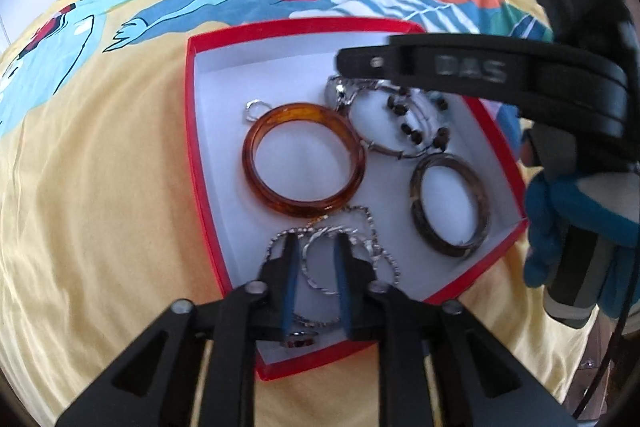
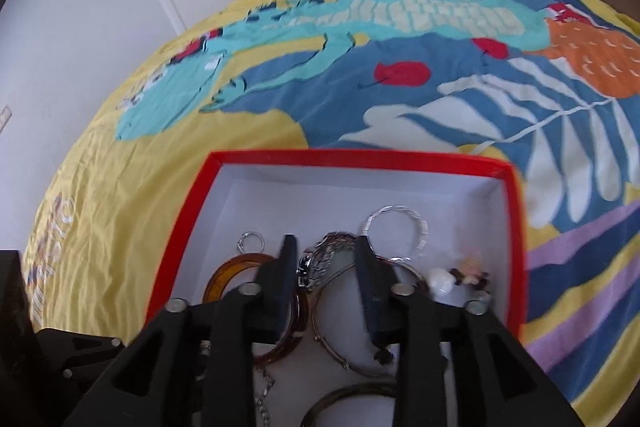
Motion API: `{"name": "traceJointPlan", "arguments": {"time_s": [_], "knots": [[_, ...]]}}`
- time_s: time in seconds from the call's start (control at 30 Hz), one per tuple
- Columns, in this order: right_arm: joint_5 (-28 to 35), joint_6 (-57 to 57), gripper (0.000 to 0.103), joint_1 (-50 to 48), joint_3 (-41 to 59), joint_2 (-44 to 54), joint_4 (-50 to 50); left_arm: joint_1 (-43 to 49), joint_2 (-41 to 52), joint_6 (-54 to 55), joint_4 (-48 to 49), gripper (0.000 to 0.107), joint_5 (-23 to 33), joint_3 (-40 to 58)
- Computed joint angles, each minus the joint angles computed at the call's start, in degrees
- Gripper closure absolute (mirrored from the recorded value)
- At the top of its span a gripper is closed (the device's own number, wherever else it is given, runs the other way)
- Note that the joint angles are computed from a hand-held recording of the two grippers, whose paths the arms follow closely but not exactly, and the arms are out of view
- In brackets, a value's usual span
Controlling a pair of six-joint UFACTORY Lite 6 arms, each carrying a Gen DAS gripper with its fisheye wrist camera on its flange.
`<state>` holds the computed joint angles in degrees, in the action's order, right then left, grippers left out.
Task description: Organize jewelry
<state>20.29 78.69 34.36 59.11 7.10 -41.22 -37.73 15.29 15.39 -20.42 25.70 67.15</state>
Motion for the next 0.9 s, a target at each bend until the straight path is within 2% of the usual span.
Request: {"name": "traceJointPlan", "arguments": {"time_s": [0.07, 0.17, 0.3, 0.43, 0.53, 0.63, 0.77, 0.9], "knots": [[3.16, 2.62, 0.067, 1.3, -2.6, -5.25, -1.34, 0.26, -1.75, -0.45, -0.36, 0.079, 0.74, -0.47], [8.99, 5.81, 0.066, 4.02, -5.44, -12.23, -2.25, 0.7, -5.75, -0.95, -0.96, 0.079, 2.63, -1.83], [21.66, 13.96, 0.055, 13.14, -7.83, -21.76, -3.93, 1.07, -14.04, -4.41, 1.46, 0.075, 5.12, -5.15], [33.74, 22.05, 0.05, 24.69, -6.0, -24.41, -5.15, 3.38, -24.02, -7.65, 4.06, 0.07, 9.31, -8.51], [42.64, 27.98, 0.046, 34.81, -1.95, -22.58, -5.58, 6.2, -32.0, -8.89, 6.18, 0.068, 13.8, -10.99], [50.73, 31.87, 0.045, 44.08, 6.05, -16.69, -5.66, 9.94, -40.57, -8.53, 7.59, 0.066, 19.07, -13.34], [57.95, 32.24, 0.041, 51.74, 18.96, -7.31, -6.17, 15.77, -51.88, -8.09, 10.04, 0.063, 26.4, -15.06], [63.87, 29.49, 0.033, 56.8, 33.66, 2.7, -7.06, 27.15, -60.34, -0.51, 7.29, 0.062, 34.09, -14.9]]}}
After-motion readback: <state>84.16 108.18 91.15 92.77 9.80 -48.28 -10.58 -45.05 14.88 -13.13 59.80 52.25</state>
